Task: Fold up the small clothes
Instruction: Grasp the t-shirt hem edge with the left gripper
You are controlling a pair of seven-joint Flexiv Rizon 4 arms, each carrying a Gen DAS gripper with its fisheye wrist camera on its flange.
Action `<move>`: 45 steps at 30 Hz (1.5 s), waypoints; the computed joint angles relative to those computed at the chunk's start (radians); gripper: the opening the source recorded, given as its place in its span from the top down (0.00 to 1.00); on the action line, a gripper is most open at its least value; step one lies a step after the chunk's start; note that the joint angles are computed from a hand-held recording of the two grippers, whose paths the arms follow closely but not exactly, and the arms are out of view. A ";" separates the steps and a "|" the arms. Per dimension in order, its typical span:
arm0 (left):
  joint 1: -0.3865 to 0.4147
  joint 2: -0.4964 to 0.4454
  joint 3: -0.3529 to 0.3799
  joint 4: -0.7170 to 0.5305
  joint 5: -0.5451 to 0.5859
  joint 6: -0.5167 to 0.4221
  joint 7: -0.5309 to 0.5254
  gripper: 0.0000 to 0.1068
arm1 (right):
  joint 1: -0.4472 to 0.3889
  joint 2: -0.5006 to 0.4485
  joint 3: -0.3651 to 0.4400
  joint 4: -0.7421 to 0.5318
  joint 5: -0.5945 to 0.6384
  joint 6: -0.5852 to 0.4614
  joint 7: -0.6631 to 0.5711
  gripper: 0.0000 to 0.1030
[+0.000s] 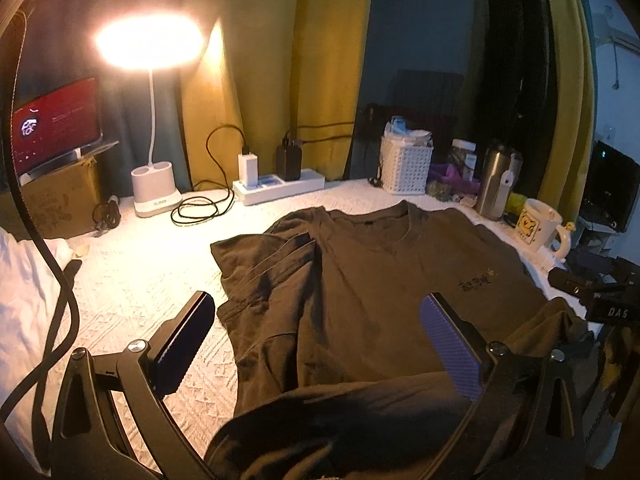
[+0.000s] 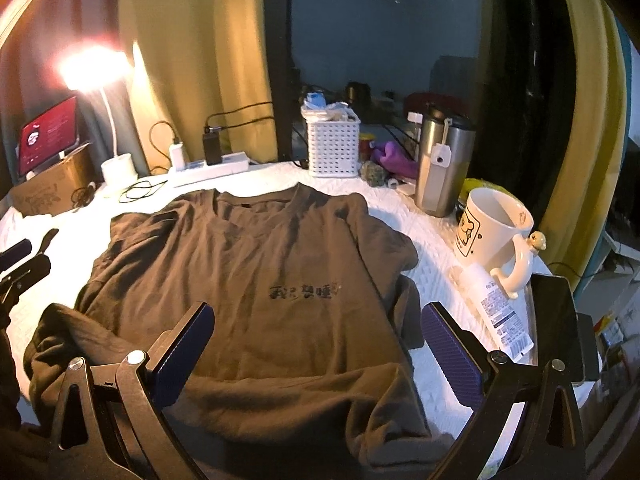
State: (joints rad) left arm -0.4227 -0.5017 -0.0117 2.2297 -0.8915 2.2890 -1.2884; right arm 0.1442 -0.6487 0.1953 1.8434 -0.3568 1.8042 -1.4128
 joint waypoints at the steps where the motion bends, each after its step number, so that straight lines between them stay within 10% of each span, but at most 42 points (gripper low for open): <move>1: 0.004 -0.003 0.002 -0.008 -0.006 -0.012 0.008 0.05 | -0.003 -0.010 0.004 -0.016 -0.002 -0.014 0.004 0.00; 13: 0.034 -0.065 0.100 -0.162 -0.081 -0.281 0.188 0.05 | -0.020 -0.131 0.076 -0.245 0.027 -0.214 -0.035 0.00; 24: 0.083 -0.119 0.224 -0.264 0.006 -0.671 0.145 0.18 | 0.041 -0.185 0.043 -0.366 0.112 -0.334 -0.086 0.00; 30: 0.188 -0.096 0.115 -0.221 0.054 -0.640 0.137 0.39 | 0.067 -0.195 0.027 -0.390 0.136 -0.363 -0.108 0.00; 35: 0.321 -0.059 -0.032 -0.166 0.096 -0.571 0.117 0.85 | 0.083 -0.193 0.019 -0.394 0.146 -0.367 -0.123 0.00; 45: 0.181 -0.012 0.133 -0.087 0.140 -0.475 -0.078 0.91 | 0.080 -0.187 0.039 -0.385 0.159 -0.367 -0.158 0.00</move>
State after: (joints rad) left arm -0.2416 -0.5139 0.1216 2.1425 -0.7519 1.8143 -1.3661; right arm 0.2245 -0.8356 0.2347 1.4588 -0.1981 1.4375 -1.5710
